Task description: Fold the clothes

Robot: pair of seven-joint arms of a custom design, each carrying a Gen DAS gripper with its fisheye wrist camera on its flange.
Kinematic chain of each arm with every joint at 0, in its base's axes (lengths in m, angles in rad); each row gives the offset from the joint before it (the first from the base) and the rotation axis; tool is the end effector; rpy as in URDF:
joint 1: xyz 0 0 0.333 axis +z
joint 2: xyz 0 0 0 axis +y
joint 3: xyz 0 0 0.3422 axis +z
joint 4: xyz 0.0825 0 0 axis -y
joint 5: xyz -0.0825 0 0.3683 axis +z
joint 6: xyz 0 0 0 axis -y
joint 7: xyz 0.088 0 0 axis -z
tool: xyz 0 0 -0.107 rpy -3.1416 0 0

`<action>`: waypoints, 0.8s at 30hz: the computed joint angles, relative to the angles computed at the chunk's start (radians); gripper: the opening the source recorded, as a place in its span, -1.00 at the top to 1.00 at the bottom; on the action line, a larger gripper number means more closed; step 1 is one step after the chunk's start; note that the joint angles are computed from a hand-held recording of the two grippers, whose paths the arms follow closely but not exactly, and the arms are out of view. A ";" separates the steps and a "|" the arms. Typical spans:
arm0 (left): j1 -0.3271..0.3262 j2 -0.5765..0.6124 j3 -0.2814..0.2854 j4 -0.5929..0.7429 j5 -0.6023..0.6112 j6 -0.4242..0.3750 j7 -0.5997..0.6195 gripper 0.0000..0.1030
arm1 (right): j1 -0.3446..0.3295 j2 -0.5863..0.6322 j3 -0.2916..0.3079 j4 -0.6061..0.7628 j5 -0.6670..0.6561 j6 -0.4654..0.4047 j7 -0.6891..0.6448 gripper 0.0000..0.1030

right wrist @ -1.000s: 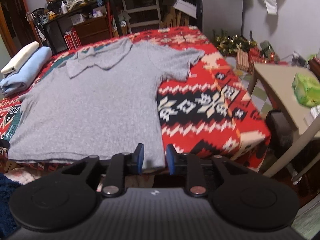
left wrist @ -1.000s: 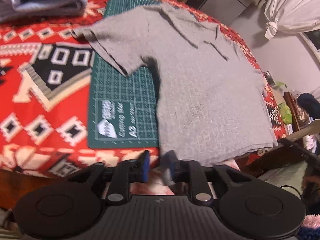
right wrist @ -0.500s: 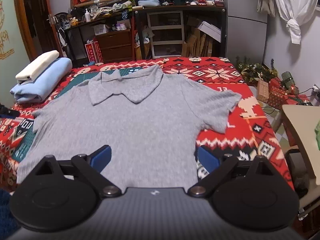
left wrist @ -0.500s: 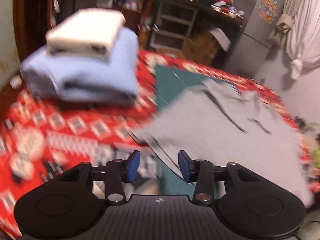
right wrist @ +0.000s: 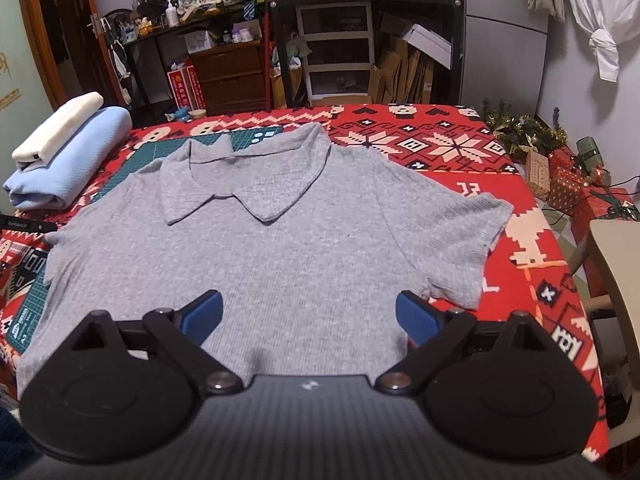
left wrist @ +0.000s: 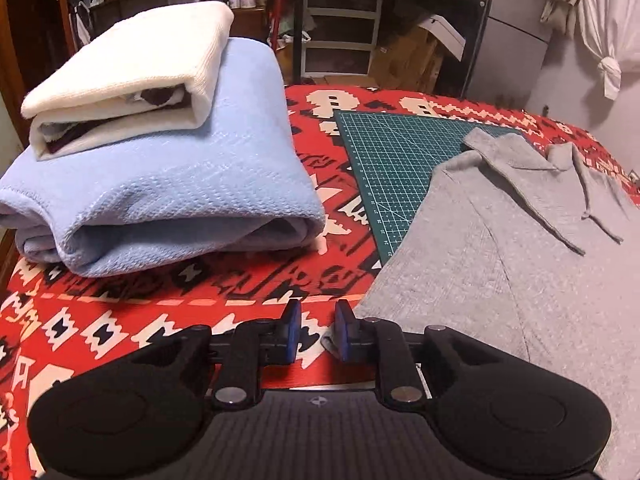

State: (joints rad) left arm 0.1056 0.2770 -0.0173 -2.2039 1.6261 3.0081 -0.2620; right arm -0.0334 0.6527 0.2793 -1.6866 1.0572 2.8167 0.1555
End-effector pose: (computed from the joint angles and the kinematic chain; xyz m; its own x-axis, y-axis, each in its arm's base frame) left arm 0.5375 -0.0253 0.3043 0.3265 -0.9447 0.0293 -0.7302 -0.2718 -0.6268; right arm 0.7003 0.0979 0.2922 0.6114 -0.7811 -0.1265 -0.6132 -0.3667 -0.6997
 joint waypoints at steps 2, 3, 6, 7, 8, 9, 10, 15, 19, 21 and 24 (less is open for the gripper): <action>-0.007 -0.007 -0.006 -0.012 -0.049 0.000 0.095 0.68 | 0.017 0.014 -0.012 0.019 -0.026 -0.005 0.027 -0.84; -0.013 -0.011 -0.007 -0.018 -0.077 -0.001 0.147 0.68 | 0.022 0.020 -0.014 0.025 -0.037 -0.006 0.037 -0.84; -0.028 -0.011 0.003 -0.021 -0.076 0.008 0.162 0.68 | 0.028 0.036 -0.011 0.042 -0.065 -0.008 0.057 -0.84; -0.030 -0.008 0.007 -0.018 -0.059 0.012 0.145 0.68 | 0.029 0.040 -0.010 0.045 -0.072 -0.007 0.062 -0.84; -0.030 -0.006 0.008 -0.015 -0.046 0.016 0.137 0.73 | 0.030 0.044 -0.008 0.048 -0.079 -0.006 0.069 -0.84; -0.029 -0.003 0.007 -0.013 -0.051 0.022 0.151 0.79 | 0.029 0.047 -0.006 0.050 -0.085 -0.007 0.074 -0.84; -0.028 0.000 0.005 -0.011 -0.065 0.028 0.176 0.91 | 0.027 0.048 -0.002 0.050 -0.089 -0.006 0.076 -0.84; -0.084 -0.005 0.006 0.005 -0.106 -0.149 0.275 0.92 | 0.009 0.044 0.021 0.044 -0.085 0.001 0.061 -0.84; -0.080 0.007 0.013 0.025 -0.096 -0.185 0.280 0.92 | 0.000 0.042 0.026 0.045 -0.069 0.011 0.055 -0.84; -0.070 0.017 0.013 0.024 -0.128 -0.174 0.309 0.92 | -0.003 0.043 0.023 0.048 -0.065 0.009 0.065 -0.84; -0.075 0.003 0.016 0.010 -0.124 -0.177 0.294 0.83 | -0.011 0.042 0.023 0.049 -0.055 0.004 0.070 -0.84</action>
